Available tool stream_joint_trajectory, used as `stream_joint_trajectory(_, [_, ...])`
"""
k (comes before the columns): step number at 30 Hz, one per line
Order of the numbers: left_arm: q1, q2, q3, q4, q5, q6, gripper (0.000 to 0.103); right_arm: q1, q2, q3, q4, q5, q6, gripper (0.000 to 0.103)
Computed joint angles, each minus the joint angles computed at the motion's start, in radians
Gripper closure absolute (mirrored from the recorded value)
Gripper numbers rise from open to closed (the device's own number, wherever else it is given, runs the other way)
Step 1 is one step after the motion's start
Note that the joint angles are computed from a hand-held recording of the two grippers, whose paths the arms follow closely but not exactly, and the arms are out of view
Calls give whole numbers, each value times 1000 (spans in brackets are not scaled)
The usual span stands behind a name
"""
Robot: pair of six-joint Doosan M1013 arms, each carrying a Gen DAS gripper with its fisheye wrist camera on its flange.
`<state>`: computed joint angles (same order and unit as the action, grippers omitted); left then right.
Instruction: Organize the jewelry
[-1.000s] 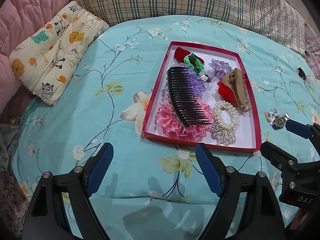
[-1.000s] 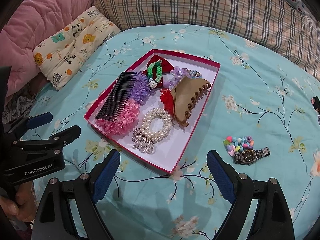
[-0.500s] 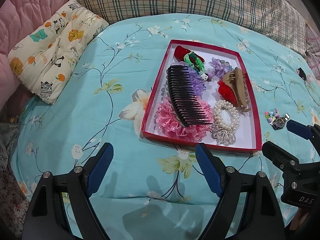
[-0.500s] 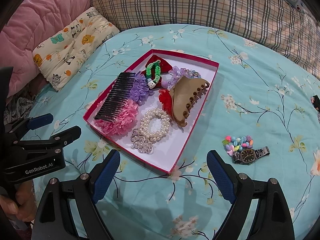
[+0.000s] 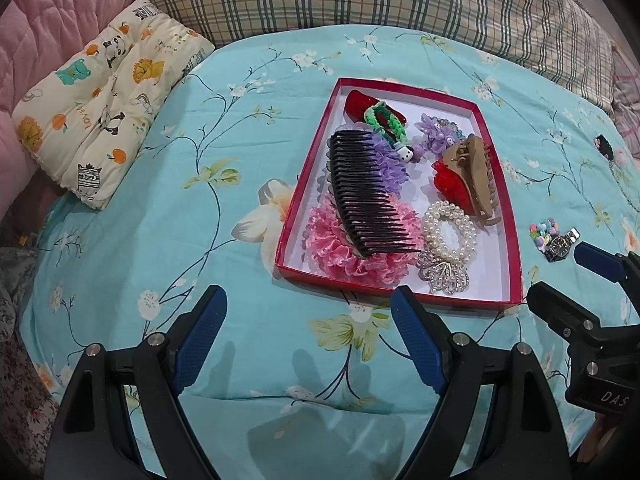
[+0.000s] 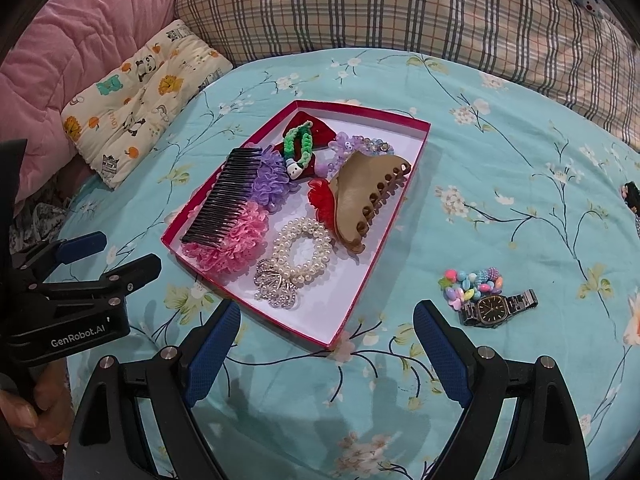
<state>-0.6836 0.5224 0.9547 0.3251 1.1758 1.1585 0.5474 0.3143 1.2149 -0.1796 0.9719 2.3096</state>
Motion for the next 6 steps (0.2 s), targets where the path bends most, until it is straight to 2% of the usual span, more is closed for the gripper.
stream_joint_trajectory(6, [-8,5,-6,-5,8,-11,18,-4,-9,21,10,-31,6,13])
